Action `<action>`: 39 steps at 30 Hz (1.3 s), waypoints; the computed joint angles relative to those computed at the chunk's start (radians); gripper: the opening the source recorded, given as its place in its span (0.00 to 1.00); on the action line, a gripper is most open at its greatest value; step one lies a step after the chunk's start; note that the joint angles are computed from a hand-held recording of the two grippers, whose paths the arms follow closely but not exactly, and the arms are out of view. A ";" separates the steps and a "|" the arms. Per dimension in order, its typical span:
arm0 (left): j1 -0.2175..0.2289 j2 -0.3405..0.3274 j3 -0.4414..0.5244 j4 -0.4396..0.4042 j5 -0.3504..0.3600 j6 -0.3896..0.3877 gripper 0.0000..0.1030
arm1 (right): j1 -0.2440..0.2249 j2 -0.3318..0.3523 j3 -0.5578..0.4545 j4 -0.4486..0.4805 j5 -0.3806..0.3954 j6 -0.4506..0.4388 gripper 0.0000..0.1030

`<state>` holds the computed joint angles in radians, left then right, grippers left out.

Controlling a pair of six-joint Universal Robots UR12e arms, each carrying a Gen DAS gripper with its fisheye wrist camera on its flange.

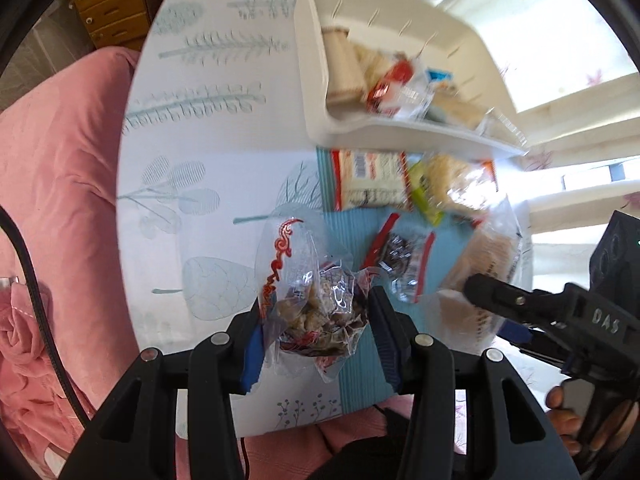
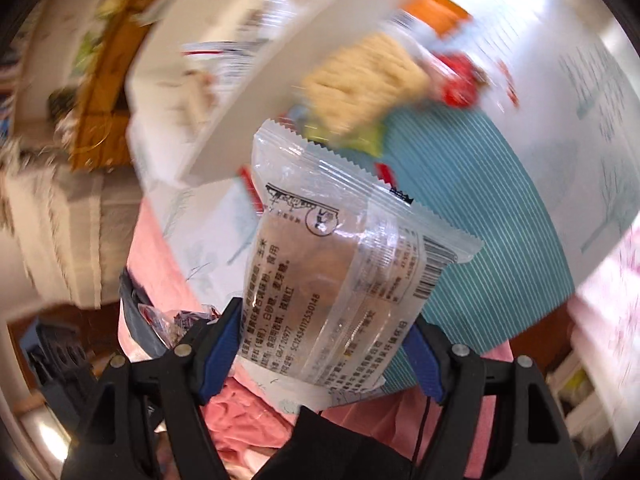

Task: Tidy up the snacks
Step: 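Carry both bags over the white tray and open both tools to release them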

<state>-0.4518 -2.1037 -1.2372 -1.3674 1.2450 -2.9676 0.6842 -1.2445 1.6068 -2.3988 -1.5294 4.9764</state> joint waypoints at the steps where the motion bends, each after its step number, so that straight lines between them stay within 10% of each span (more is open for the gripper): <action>1: 0.002 0.005 0.004 0.006 -0.005 0.002 0.44 | 0.000 -0.003 -0.006 0.007 -0.012 -0.029 0.73; 16: -0.016 -0.013 0.112 0.067 -0.009 -0.100 0.44 | -0.033 -0.016 -0.071 0.026 -0.134 -0.398 0.73; 39: -0.109 -0.268 0.515 0.044 0.036 -0.303 0.45 | -0.208 -0.081 0.005 0.028 -0.112 -0.794 0.75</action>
